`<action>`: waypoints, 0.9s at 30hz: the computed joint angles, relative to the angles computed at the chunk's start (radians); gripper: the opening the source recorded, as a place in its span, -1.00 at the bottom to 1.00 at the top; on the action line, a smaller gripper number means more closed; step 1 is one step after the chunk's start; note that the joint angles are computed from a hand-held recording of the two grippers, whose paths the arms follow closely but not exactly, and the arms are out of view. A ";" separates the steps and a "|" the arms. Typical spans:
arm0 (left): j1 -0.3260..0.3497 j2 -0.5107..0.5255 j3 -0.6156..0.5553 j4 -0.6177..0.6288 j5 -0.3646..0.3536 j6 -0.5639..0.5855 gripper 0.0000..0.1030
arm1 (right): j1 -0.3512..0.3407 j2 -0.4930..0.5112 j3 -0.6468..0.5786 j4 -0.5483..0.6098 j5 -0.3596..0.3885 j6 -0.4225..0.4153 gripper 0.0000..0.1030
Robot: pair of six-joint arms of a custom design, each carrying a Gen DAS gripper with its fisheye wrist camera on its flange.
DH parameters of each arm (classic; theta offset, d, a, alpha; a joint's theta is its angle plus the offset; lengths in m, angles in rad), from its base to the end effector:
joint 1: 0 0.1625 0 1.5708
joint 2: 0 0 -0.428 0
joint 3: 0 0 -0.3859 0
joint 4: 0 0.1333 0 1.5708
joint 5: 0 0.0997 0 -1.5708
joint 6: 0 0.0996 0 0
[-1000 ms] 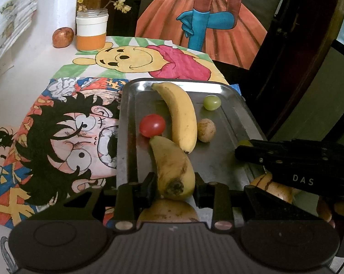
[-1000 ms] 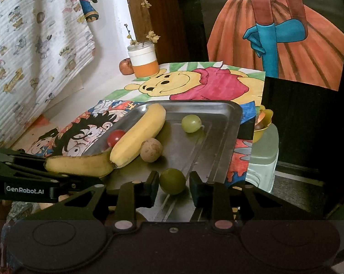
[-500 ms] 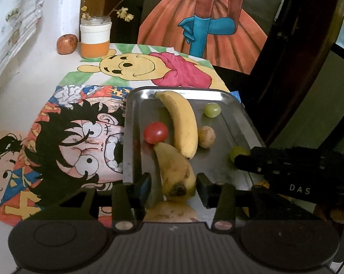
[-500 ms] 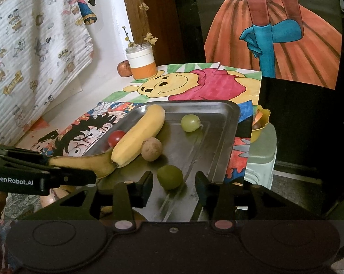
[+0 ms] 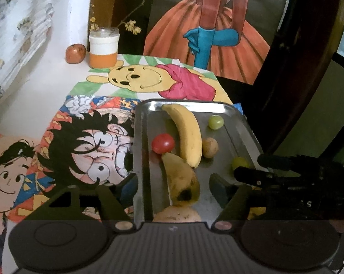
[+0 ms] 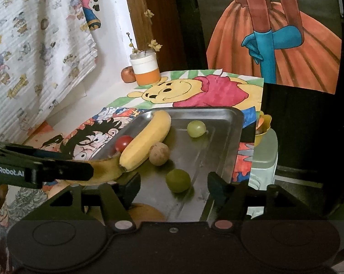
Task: Organize fruits
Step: 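Lift both tools up and back from the tray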
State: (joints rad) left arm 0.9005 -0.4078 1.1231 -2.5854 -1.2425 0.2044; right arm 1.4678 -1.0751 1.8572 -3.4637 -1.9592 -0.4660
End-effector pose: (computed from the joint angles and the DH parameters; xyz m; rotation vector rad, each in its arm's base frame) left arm -0.3719 -0.7354 0.0185 1.1407 2.6076 -0.5262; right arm 0.0330 -0.6108 0.3154 0.1336 -2.2226 1.1944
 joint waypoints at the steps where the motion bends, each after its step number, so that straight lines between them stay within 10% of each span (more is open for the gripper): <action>1: 0.000 -0.002 0.002 -0.006 0.001 0.000 0.49 | 0.001 0.001 0.001 -0.005 -0.001 0.000 0.35; 27: -0.011 -0.074 0.148 -0.236 0.048 -0.014 0.99 | 0.041 0.005 0.070 -0.212 -0.030 -0.008 0.99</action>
State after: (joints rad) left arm 0.8894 -0.4822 1.2713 -2.8210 -1.1946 0.1907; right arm 1.5091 -1.0704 1.9275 -3.6756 -1.9893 -0.4742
